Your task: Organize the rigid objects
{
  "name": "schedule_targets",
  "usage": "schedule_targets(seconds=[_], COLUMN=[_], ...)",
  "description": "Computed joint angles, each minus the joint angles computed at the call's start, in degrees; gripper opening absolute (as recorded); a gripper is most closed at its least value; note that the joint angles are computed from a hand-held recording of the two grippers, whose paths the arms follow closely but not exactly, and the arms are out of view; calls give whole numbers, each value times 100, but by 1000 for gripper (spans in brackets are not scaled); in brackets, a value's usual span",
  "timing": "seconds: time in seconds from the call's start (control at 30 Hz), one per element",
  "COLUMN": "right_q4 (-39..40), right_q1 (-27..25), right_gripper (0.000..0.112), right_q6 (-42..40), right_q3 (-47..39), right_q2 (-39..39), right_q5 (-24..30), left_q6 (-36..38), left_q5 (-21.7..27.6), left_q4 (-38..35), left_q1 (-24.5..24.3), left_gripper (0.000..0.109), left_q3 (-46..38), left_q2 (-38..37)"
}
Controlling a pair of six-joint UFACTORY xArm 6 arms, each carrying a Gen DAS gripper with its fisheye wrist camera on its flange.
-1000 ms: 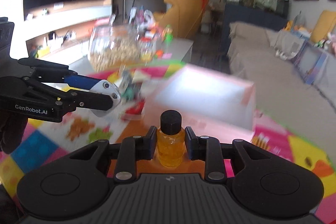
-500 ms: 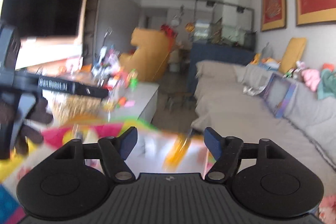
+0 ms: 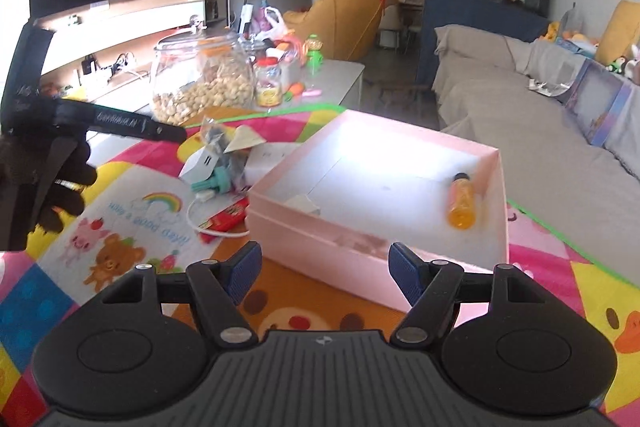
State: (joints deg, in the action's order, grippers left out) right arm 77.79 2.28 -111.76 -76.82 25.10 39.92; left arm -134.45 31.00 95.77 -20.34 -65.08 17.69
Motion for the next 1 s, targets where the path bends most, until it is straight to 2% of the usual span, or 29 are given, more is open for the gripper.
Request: schedule_targets(seconds=[0.17, 0.23, 0.37, 0.5, 0.6, 0.67, 0.73, 0.87, 0.93, 1.0], right_q4=[-49, -53, -89, 26, 99, -192, -841, -2172, -2811, -3404], right_q1=[12, 4, 26, 106, 299, 509, 716, 1241, 1512, 1725], right_gripper=[71, 71, 71, 71, 71, 71, 71, 71, 71, 71], right_q6=[24, 38, 106, 207, 508, 1131, 2110, 3993, 4783, 5431], right_q3=[172, 197, 151, 47, -245, -655, -1266, -2739, -3583, -4527], right_q2=[-92, -117, -131, -169, -90, 96, 435, 1393, 2008, 2680], right_q5=[-27, 12, 34, 175, 211, 263, 479, 623, 547, 578], left_q6=[-531, -813, -850, -1377, -899, -568, -671, -603, -826, -1352], left_q5=[-94, -317, -721, -1296, -1153, -1255, -1218, -521, -377, -495], left_q4=[78, 257, 311, 843, 701, 545, 709, 675, 801, 1179], left_q1=[170, 307, 515, 580, 310, 198, 61, -330, -407, -337], left_gripper=[49, 49, 49, 46, 46, 46, 46, 46, 46, 46], left_q3=[-249, -394, -655, -560, -228, -44, 157, 620, 797, 936], left_q2=[260, 402, 684, 647, 425, 311, 182, -129, -267, -374])
